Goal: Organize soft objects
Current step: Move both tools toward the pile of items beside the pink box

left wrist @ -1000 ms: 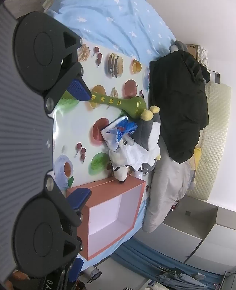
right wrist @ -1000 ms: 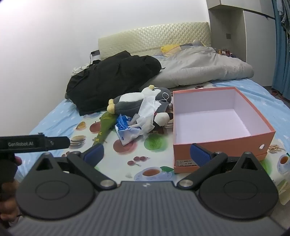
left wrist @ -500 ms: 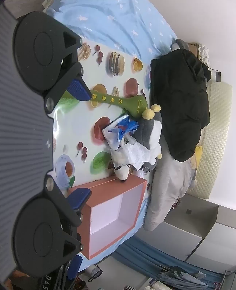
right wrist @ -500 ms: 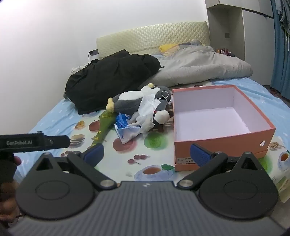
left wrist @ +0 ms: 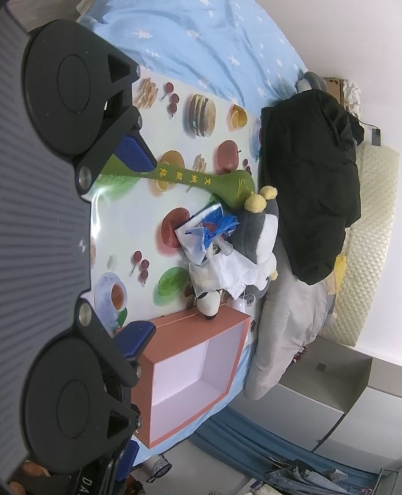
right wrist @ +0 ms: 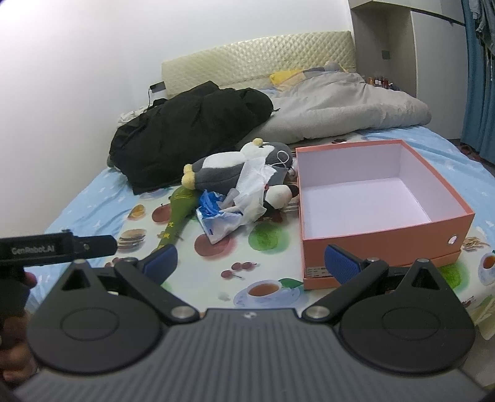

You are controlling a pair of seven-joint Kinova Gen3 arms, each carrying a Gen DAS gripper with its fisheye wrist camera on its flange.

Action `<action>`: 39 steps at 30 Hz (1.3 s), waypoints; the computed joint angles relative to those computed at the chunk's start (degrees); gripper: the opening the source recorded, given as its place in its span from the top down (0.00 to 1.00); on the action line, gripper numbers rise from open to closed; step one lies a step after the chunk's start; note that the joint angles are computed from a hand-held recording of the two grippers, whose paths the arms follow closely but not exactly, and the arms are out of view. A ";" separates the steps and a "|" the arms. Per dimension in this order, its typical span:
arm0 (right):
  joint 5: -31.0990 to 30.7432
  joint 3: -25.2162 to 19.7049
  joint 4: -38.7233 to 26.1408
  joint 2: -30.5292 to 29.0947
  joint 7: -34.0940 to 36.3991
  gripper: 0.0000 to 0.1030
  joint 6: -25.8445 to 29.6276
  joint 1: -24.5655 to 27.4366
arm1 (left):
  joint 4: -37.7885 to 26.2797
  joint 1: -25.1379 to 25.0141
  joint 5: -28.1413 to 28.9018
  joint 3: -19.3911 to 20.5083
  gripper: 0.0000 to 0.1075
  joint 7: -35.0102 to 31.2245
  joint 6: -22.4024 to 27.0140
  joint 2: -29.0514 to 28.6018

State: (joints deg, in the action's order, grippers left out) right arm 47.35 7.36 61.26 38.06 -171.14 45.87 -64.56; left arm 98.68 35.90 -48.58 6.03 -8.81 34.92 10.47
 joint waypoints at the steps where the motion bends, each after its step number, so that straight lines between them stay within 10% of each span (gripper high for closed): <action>1: -0.08 -0.13 -0.18 0.02 0.40 0.00 0.23 0.05 | -0.05 -0.07 0.18 0.04 0.04 -0.22 0.16 -0.01; 25: -4.19 -1.04 -1.60 0.54 7.05 0.00 -1.03 1.70 | 0.03 0.96 -1.37 0.34 0.04 1.76 0.57 0.79; 39: 1.14 1.62 2.01 0.43 -3.57 0.00 -0.34 -1.39 | 2.30 2.85 -5.42 -0.46 0.04 3.37 -1.65 0.46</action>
State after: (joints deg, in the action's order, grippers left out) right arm 48.49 8.98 63.27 38.49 -174.72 45.52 -65.95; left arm 100.97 38.75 -54.00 5.57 -5.44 33.27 10.93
